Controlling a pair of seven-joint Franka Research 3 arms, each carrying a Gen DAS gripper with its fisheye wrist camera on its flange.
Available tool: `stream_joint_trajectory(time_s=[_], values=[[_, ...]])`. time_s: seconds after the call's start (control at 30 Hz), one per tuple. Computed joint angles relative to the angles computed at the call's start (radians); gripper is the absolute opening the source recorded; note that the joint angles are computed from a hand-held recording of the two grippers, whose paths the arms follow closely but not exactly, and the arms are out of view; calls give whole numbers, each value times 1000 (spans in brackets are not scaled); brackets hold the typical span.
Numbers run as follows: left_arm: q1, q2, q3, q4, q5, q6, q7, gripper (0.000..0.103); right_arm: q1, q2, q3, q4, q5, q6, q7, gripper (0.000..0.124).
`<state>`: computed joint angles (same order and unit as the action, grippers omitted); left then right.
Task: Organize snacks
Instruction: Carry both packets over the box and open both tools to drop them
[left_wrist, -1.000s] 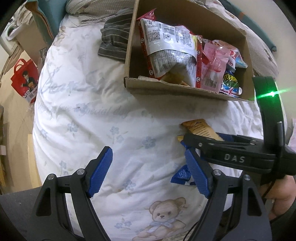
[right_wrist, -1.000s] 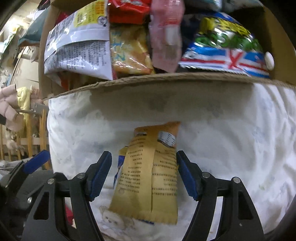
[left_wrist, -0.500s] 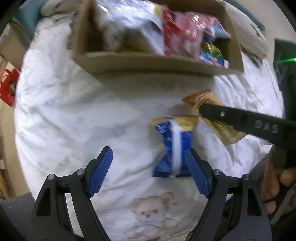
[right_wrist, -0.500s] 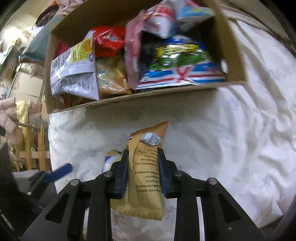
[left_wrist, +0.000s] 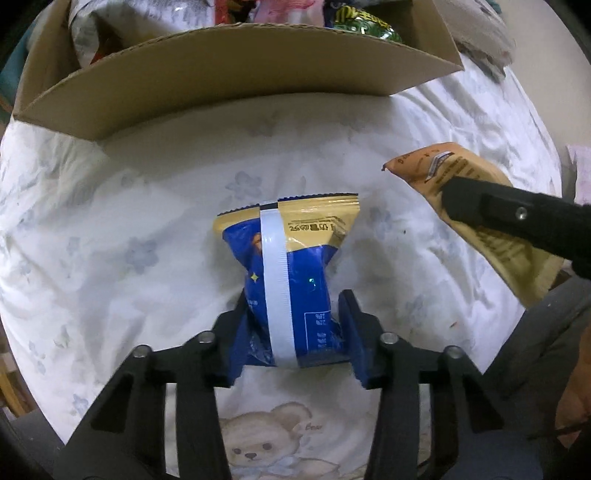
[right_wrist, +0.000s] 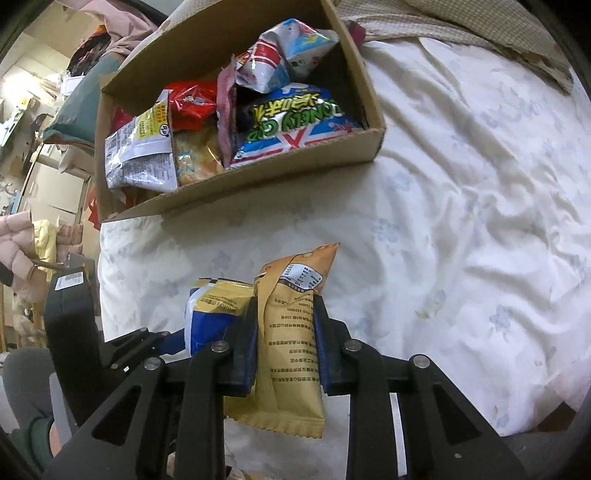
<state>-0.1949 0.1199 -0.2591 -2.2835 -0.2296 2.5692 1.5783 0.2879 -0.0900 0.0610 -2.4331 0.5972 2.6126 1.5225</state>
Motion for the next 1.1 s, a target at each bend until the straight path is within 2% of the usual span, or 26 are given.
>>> stream_joint_trajectory(time_s=[0.17,0.37,0.53,0.63,0.7,0.8,1.1], values=[[-12,-20,2,-26,44,30,-22,28,3,6,5,0,-14,10,8,26],[-16,-50,17,-45,96,65,-87,28,19,23,17,15,-21,24,12,27],[-22,-98,29,-79,178,113,-160,28,35,8,15,13,53,43,-48,27],[-15,-137,42,-107,171,131,-148,28,44,6,16,19,87,47,-84,26],[-9,-157,53,-123,214,139,-166,28,47,12,16,27,103,48,-101,26],[1,-155,63,-119,270,122,-206,28,52,14,16,35,141,48,-137,26],[25,-195,88,-65,267,80,-216,28,66,-2,5,62,321,82,-296,26]])
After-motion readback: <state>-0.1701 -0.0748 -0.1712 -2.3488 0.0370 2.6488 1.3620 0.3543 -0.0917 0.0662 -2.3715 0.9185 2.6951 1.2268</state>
